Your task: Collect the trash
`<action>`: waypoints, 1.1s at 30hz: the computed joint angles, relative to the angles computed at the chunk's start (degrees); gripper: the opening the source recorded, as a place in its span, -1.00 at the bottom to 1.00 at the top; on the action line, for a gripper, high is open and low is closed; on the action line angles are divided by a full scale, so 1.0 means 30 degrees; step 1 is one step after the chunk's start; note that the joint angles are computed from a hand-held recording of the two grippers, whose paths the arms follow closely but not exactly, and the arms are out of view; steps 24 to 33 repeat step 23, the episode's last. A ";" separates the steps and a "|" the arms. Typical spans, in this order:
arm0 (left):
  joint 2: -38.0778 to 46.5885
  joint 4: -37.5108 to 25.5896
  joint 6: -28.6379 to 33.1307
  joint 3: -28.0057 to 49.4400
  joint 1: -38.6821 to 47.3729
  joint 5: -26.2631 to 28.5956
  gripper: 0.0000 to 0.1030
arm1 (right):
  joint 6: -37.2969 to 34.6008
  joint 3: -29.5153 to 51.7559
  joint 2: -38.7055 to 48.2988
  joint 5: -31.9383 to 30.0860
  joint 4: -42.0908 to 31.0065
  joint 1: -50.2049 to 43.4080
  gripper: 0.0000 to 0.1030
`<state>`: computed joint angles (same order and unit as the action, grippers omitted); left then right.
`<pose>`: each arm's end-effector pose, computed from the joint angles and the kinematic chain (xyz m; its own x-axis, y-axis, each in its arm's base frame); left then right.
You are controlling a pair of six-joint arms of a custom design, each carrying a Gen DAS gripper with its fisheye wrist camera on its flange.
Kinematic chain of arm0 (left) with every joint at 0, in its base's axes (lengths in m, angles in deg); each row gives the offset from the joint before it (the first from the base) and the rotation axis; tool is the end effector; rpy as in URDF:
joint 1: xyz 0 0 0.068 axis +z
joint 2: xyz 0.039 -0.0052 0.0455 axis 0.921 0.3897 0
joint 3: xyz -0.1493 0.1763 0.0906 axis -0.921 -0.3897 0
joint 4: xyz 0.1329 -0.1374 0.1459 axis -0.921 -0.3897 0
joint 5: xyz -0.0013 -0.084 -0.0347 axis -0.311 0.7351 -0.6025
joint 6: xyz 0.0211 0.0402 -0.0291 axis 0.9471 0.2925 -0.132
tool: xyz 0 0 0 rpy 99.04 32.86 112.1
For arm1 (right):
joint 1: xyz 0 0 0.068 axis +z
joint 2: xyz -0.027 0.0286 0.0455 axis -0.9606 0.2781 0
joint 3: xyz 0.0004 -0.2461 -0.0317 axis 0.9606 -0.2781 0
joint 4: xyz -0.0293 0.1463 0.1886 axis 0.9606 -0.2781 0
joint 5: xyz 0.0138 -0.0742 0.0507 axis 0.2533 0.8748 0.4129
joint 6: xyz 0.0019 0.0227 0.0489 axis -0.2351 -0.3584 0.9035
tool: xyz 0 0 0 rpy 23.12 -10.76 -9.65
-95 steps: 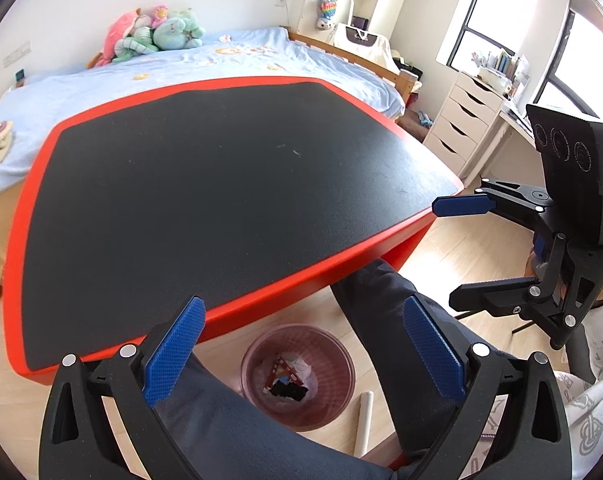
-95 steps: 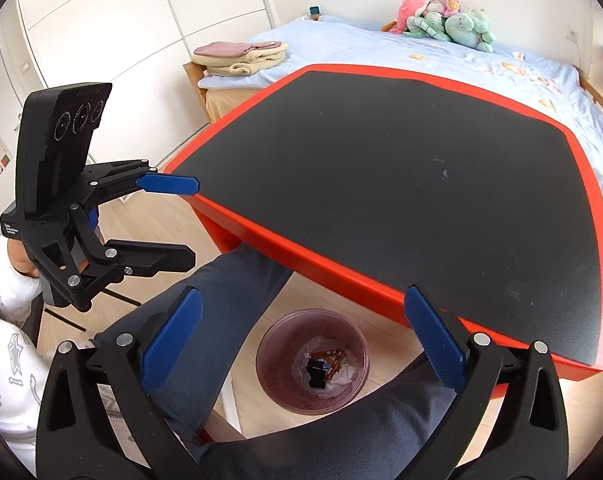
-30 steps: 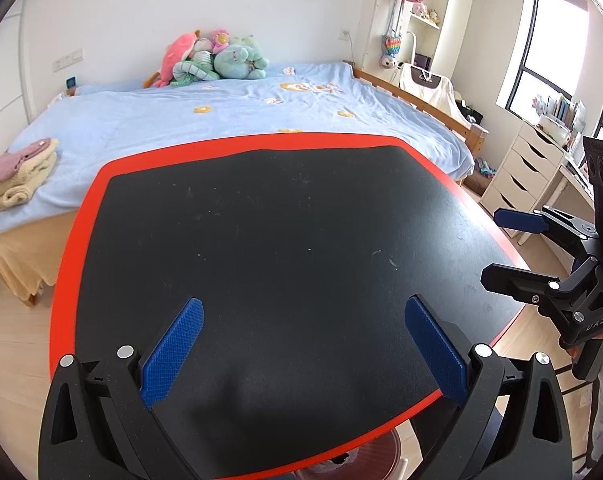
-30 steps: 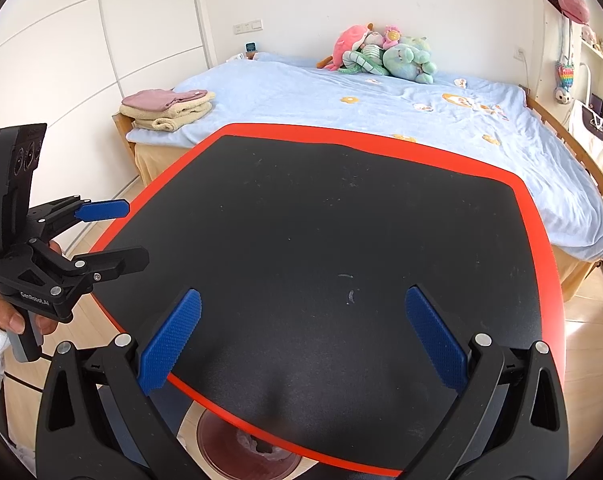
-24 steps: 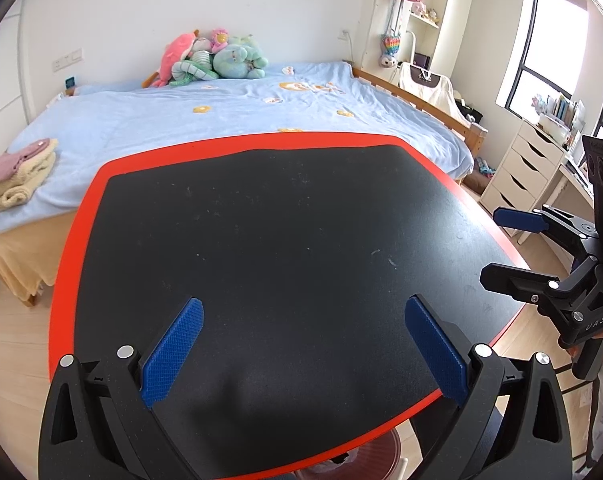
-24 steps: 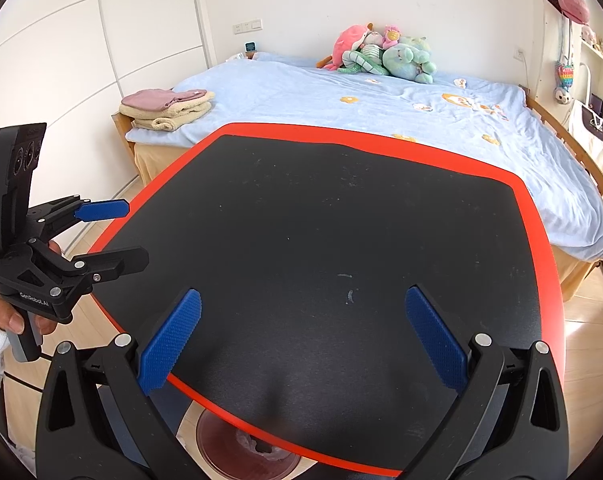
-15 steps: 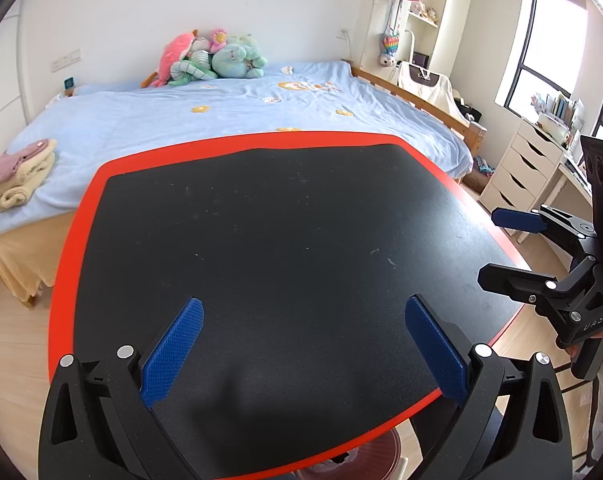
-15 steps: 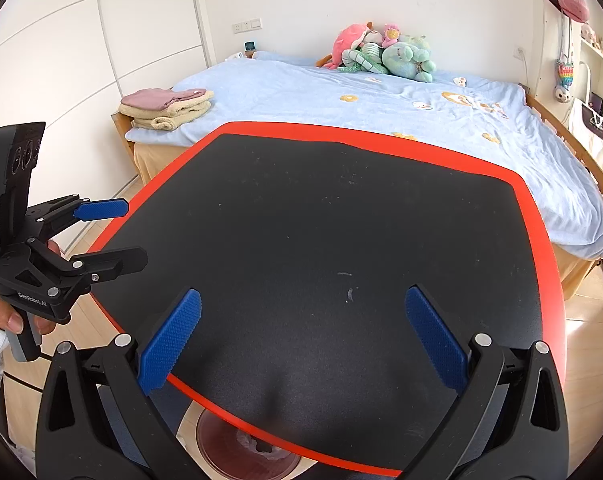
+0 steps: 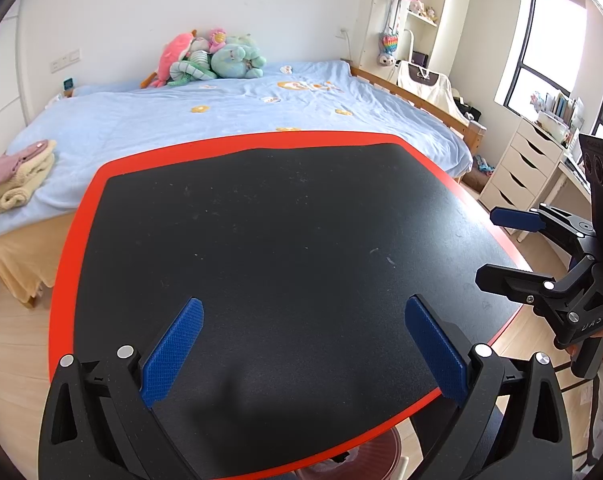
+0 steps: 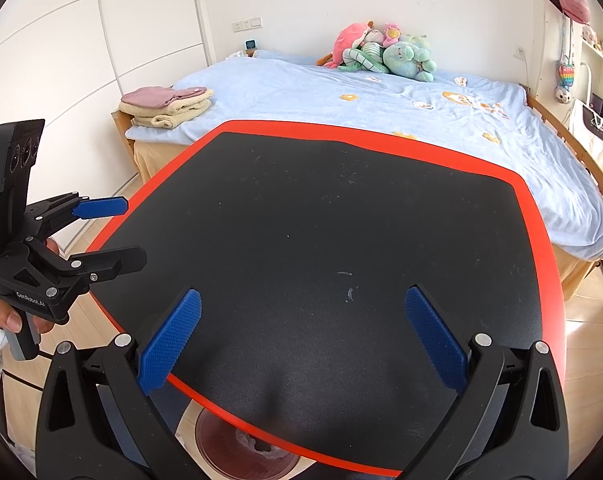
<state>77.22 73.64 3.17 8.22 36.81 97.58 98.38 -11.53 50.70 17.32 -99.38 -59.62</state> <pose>0.2810 -0.1760 0.1537 -0.5558 0.4670 -0.6878 0.7283 0.6725 -0.1319 0.1454 0.0304 0.1669 -0.7147 0.1436 -0.6846 0.1072 0.9896 0.0956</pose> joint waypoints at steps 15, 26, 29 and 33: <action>0.0059 0.0232 -0.0047 -0.0261 -0.0153 0.0155 0.88 | -0.0043 -0.0007 -0.0031 -0.0055 -0.0027 -0.0056 0.95; 0.0047 0.0190 0.0015 -0.0334 -0.0372 -0.0249 0.88 | 0.0296 -0.0011 0.0055 0.0264 -0.0013 0.0372 0.95; 0.0047 0.0190 0.0015 -0.0334 -0.0372 -0.0249 0.88 | 0.0296 -0.0011 0.0055 0.0264 -0.0013 0.0372 0.95; 0.0047 0.0190 0.0015 -0.0334 -0.0372 -0.0249 0.88 | 0.0296 -0.0011 0.0055 0.0264 -0.0013 0.0372 0.95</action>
